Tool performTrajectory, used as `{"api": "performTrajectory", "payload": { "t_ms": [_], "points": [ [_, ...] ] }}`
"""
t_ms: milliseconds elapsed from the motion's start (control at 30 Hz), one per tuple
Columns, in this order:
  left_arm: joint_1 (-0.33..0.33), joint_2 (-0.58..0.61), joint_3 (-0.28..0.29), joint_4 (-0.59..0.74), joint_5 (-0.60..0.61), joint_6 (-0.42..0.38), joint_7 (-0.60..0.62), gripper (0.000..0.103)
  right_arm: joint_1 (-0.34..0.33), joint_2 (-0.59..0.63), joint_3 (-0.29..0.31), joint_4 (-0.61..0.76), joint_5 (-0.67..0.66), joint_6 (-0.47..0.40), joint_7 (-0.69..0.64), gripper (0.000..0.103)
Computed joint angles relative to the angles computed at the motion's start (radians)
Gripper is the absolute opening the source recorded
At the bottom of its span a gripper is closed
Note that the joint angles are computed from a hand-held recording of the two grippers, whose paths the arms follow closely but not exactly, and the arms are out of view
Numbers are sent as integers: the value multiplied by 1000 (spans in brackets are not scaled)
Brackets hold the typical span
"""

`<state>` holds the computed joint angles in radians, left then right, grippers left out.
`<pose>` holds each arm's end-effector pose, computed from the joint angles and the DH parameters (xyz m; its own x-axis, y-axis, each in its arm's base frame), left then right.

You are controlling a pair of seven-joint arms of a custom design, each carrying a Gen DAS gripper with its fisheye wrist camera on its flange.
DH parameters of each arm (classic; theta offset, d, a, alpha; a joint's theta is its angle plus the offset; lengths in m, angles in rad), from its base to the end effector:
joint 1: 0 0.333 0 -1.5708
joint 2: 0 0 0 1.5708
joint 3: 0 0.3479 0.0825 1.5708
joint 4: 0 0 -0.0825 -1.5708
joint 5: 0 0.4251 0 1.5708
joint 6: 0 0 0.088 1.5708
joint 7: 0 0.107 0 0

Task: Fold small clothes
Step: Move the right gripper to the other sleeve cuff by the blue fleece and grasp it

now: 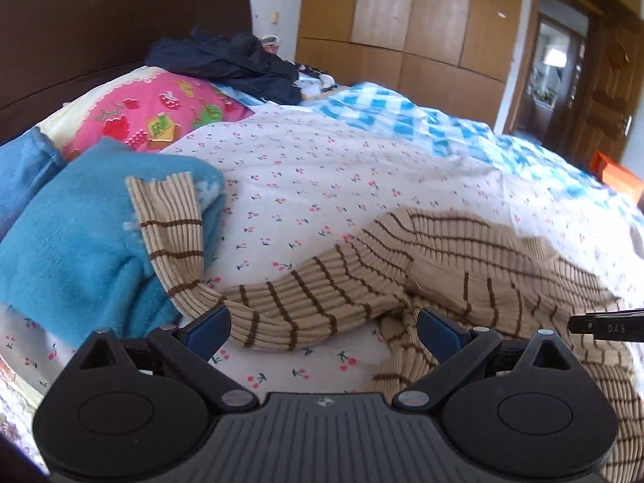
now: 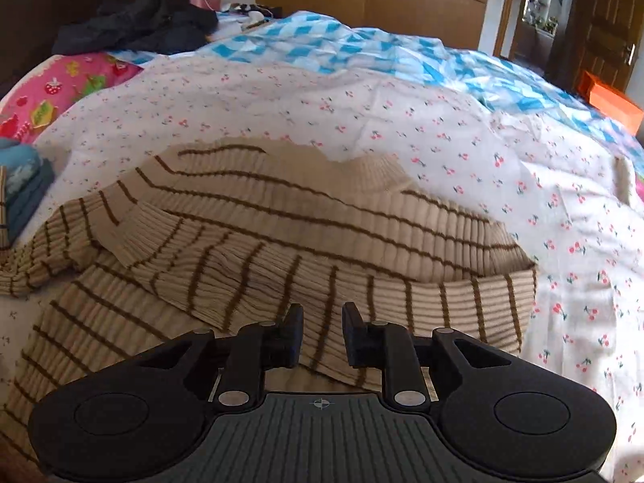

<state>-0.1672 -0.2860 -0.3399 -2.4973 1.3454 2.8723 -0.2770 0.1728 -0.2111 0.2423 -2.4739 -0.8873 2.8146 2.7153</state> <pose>0.3938 -0.2846 0.4235 0.0252 -0.9900 0.1391 -0.6109 -0.1254 -0.7817 0.4488 0.2412 0.4188 0.0323 -0.9975 0.0631 -0.7503 -0.0659 -0.6578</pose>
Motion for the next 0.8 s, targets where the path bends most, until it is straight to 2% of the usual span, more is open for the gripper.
{"api": "performTrajectory", "payload": {
  "t_ms": [133,233,367,467,533,667,800],
  "points": [
    [5,12,6,-7,-8,11,-56,101,47,40,-10,61,84,31,-102,22],
    [6,31,8,-6,-16,3,-73,97,76,94,2,142,70,25,-143,22],
    [9,31,20,-10,-34,-8,-107,90,147,165,-20,234,97,33,-209,22],
    [39,-7,25,-41,15,31,-229,87,197,196,-43,272,126,49,-263,22],
    [49,-26,23,-52,34,27,-265,86,226,211,-54,289,165,58,-311,22],
    [45,-22,31,-46,-13,12,-187,83,262,228,-77,311,204,63,-345,22],
    [56,0,46,-49,-88,53,-133,72,279,239,-88,330,308,74,-444,22]
  ]
}}
